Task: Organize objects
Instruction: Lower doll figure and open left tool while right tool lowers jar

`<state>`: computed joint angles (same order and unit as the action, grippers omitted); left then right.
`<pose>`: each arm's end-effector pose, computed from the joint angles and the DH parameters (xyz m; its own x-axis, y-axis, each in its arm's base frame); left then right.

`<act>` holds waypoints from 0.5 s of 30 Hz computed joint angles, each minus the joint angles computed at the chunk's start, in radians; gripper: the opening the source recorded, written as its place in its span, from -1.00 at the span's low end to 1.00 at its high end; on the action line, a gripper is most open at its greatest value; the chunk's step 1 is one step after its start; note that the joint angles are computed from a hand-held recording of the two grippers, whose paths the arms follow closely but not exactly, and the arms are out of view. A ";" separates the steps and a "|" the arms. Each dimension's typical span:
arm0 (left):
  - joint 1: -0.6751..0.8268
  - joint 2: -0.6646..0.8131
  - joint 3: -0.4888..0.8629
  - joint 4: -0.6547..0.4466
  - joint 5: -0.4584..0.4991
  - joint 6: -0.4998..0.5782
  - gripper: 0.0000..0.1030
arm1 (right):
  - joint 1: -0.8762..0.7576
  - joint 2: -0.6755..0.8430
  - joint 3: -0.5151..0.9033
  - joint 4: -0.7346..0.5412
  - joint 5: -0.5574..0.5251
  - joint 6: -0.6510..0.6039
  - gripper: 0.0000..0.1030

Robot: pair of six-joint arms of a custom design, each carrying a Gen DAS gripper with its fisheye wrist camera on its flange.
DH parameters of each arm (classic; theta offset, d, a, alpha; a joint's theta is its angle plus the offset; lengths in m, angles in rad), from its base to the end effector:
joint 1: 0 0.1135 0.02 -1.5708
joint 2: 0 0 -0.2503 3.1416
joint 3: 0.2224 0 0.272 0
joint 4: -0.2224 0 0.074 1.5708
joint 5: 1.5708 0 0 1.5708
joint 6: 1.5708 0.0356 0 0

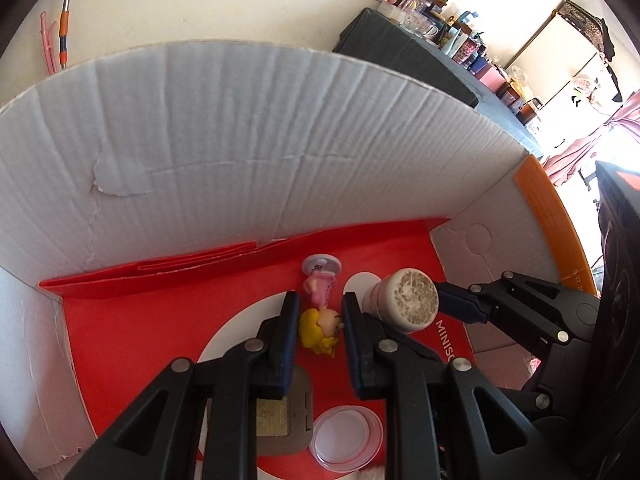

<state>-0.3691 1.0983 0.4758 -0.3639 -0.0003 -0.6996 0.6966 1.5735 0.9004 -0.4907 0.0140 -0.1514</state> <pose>0.2025 -0.0783 0.1390 -0.8274 -0.3704 -0.4223 -0.2250 0.9074 -0.3551 0.2373 0.1978 0.1447 -0.6002 -0.6987 -0.3894 -0.7362 0.6728 -0.0724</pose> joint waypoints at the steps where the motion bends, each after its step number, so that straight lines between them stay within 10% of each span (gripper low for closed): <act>1: -0.002 -0.013 -0.008 -0.006 -0.001 0.000 -0.57 | -0.001 -0.001 -0.001 0.000 0.000 -0.001 -0.31; 15: -0.009 -0.055 -0.027 -0.029 -0.006 -0.006 -0.57 | -0.008 -0.001 0.014 -0.019 -0.010 -0.011 -0.22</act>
